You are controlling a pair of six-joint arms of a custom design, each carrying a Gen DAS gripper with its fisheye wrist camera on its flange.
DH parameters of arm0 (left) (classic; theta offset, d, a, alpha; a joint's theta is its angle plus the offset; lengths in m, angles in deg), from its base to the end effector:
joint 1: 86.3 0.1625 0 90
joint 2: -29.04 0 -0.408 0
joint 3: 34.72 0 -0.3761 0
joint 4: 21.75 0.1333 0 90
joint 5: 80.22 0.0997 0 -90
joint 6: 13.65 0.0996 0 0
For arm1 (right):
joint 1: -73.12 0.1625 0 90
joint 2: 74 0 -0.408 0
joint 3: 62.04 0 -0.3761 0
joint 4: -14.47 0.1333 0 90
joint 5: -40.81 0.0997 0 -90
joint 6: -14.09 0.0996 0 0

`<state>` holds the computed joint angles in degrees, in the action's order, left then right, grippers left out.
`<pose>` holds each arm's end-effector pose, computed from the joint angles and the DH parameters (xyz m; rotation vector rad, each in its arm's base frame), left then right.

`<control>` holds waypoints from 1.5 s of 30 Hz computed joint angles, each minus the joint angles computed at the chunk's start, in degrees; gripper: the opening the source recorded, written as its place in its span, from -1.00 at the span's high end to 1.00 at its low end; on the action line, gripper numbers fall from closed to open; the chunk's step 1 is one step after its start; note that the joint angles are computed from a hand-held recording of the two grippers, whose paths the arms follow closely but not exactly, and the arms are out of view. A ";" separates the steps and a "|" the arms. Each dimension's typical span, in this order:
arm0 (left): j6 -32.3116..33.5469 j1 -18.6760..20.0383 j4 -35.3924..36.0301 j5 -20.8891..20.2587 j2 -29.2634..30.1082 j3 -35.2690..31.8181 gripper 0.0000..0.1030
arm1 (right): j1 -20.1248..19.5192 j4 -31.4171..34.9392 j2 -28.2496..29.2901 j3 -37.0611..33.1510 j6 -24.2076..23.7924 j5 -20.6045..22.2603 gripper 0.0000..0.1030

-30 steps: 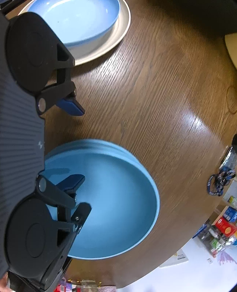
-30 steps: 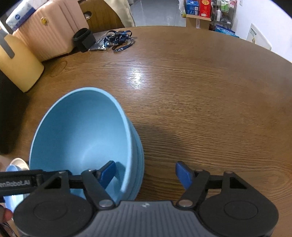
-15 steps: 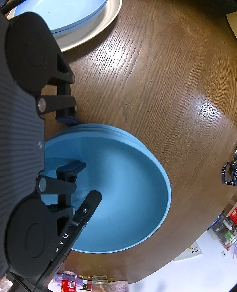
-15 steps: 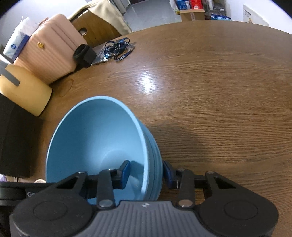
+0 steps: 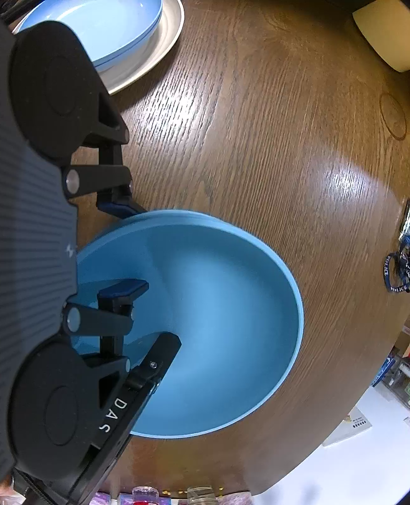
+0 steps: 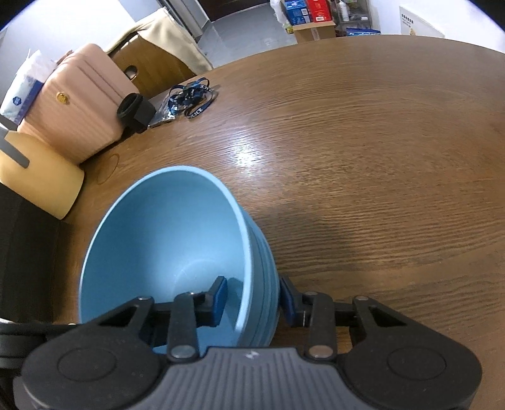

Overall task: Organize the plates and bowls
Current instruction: 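Lift the bowl stack with both grippers and carry it over the white plate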

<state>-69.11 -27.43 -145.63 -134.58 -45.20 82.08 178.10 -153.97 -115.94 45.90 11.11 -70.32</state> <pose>-0.0814 -0.5048 0.2057 -0.4777 2.5120 -0.4223 0.2424 -0.5292 0.0224 0.3776 -2.7512 0.3551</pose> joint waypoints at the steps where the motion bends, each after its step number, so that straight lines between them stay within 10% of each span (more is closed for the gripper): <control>1: -0.37 -0.62 0.18 0.01 -0.44 0.44 0.19 | 0.02 -0.26 -0.13 0.22 0.17 -0.03 0.35; 45: -12.06 -10.69 6.50 1.74 -13.87 10.57 0.19 | 3.89 -5.17 -6.07 8.22 -1.14 0.60 0.40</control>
